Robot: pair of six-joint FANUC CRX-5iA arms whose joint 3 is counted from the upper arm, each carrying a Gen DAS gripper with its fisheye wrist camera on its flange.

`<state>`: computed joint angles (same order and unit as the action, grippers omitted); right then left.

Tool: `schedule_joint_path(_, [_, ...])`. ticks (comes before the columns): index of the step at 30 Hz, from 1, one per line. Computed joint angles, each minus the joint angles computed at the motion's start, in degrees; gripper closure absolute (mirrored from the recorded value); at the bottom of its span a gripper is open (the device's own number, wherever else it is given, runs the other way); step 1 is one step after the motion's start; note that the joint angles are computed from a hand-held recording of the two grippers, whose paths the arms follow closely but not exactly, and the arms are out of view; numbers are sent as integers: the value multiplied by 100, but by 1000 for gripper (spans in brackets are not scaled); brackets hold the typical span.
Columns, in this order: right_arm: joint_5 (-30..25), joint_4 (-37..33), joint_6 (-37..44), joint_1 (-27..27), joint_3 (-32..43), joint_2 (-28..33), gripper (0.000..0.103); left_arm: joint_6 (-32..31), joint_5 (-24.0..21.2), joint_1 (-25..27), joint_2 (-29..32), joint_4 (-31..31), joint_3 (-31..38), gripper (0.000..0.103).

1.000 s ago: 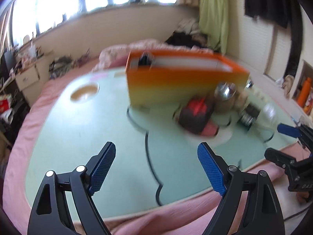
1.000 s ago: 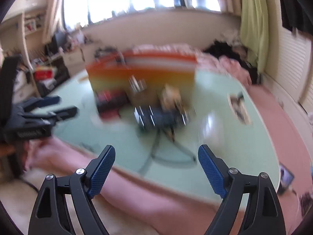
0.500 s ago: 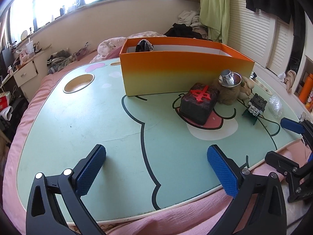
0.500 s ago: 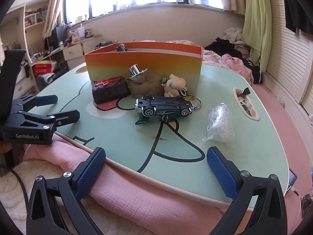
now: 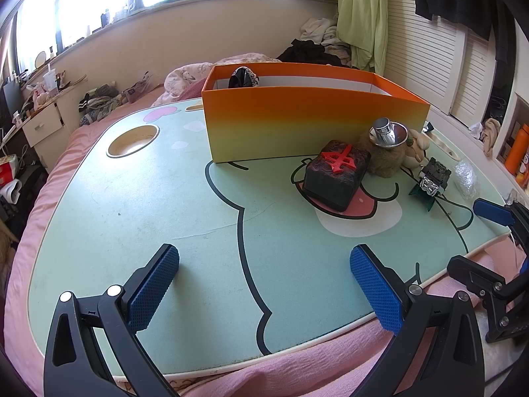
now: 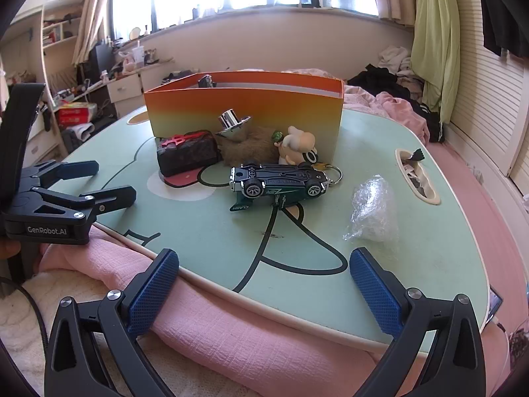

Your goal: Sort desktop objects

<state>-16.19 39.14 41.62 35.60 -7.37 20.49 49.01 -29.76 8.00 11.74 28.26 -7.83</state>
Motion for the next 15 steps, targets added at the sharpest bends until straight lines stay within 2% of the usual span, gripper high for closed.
schedule_joint_path(15, [1,69,-82,8,-17,-3,0,-10,13,-1,-34,11,-42,0])
